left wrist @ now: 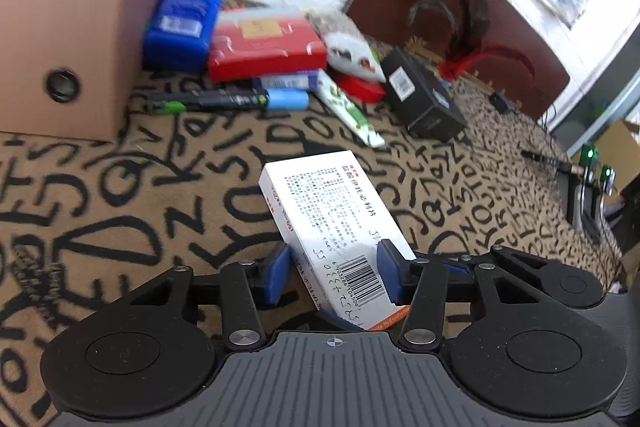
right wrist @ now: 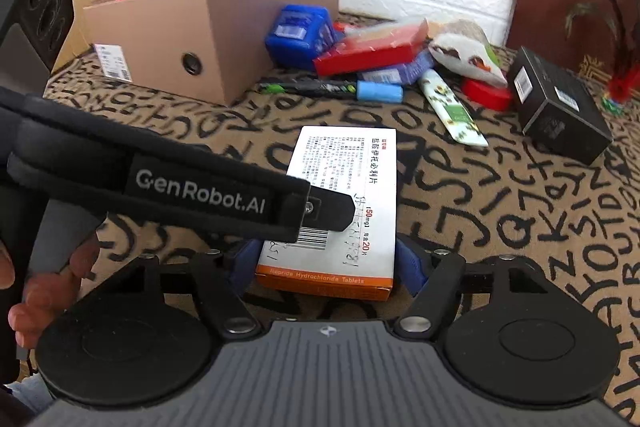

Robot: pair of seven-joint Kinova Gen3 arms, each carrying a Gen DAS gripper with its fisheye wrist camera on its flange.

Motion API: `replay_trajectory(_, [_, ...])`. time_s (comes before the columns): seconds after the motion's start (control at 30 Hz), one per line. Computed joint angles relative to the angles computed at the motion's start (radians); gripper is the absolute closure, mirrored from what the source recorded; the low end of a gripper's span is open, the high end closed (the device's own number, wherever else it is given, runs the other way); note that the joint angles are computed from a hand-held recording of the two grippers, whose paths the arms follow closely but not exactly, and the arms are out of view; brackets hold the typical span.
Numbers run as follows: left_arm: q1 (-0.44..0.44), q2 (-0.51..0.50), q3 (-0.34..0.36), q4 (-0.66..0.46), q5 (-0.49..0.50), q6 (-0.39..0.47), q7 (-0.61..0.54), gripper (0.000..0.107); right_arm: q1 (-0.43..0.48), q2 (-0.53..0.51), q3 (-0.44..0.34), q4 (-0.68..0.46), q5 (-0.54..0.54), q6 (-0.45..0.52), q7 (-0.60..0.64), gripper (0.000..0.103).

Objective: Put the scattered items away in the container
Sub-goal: 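Lift the white medicine box with both tools and drop it into the cardboard box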

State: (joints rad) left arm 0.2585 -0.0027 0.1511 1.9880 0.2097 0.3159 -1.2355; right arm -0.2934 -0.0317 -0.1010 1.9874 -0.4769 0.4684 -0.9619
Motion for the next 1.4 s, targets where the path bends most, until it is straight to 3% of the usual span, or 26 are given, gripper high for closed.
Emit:
replay_trajectory(0.17, [-0.053, -0.093, 0.044, 0.01, -0.141, 0.001, 0.142, 0.06, -0.031, -0.041, 0.003, -0.007, -0.046, -0.021, 0.053, 0.029])
replay_trajectory(0.33, [-0.285, -0.195, 0.195, -0.002, -0.118, 0.011, 0.083, 0.06, -0.088, -0.053, 0.016, -0.055, -0.121, -0.057, 0.13, 0.029])
replay_trajectory(0.47, [-0.452, -0.243, 0.243, -0.032, -0.003, 0.031, -0.064, 0.06, -0.117, -0.001, -0.007, -0.145, -0.162, -0.074, 0.148, 0.029])
replay_trajectory(0.6, [-0.416, -0.205, 0.094, -0.093, 0.092, 0.054, -0.227, 0.06, -0.136, 0.087, -0.067, -0.267, -0.057, -0.106, 0.035, 0.029])
replay_trajectory(0.87, [-0.265, -0.001, -0.277, -0.313, 0.345, 0.184, -0.552, 0.06, -0.369, 0.328, 0.084, -0.582, 0.226, -0.077, -0.29, 0.029])
replay_trajectory(0.97, [-0.195, 0.077, -0.405, -0.406, 0.392, 0.231, -0.613, 0.06, -0.332, 0.413, 0.019, -0.704, 0.338, -0.043, -0.412, 0.028])
replay_trajectory(1.03, [-0.201, 0.118, -0.421, -0.459, 0.386, 0.246, -0.612, 0.058, -0.306, 0.472, -0.026, -0.794, 0.382, -0.01, -0.473, 0.028])
replay_trajectory(1.1, [-0.25, 0.163, -0.394, -0.517, 0.374, 0.271, -0.6, 0.038, -0.289, 0.526, -0.052, -0.875, 0.379, 0.021, -0.494, 0.028])
replay_trajectory(1.17, [-0.249, 0.206, -0.42, -0.577, 0.326, 0.316, -0.546, 0.035, -0.284, 0.585, -0.068, -0.962, 0.382, 0.067, -0.491, 0.027])
replay_trajectory(1.2, [-0.26, 0.214, -0.421, -0.582, 0.321, 0.321, -0.539, 0.034, -0.284, 0.601, -0.07, -0.983, 0.382, 0.09, -0.475, 0.023])
replay_trajectory(1.3, [-0.371, 0.19, -0.332, -0.529, 0.396, 0.296, -0.615, 0.035, -0.226, 0.587, -0.127, -0.938, 0.351, 0.088, -0.417, 0.021])
replay_trajectory(1.4, [-0.426, 0.185, -0.288, -0.517, 0.431, 0.319, -0.663, 0.036, -0.155, 0.56, -0.186, -0.862, 0.278, 0.043, -0.359, 0.022])
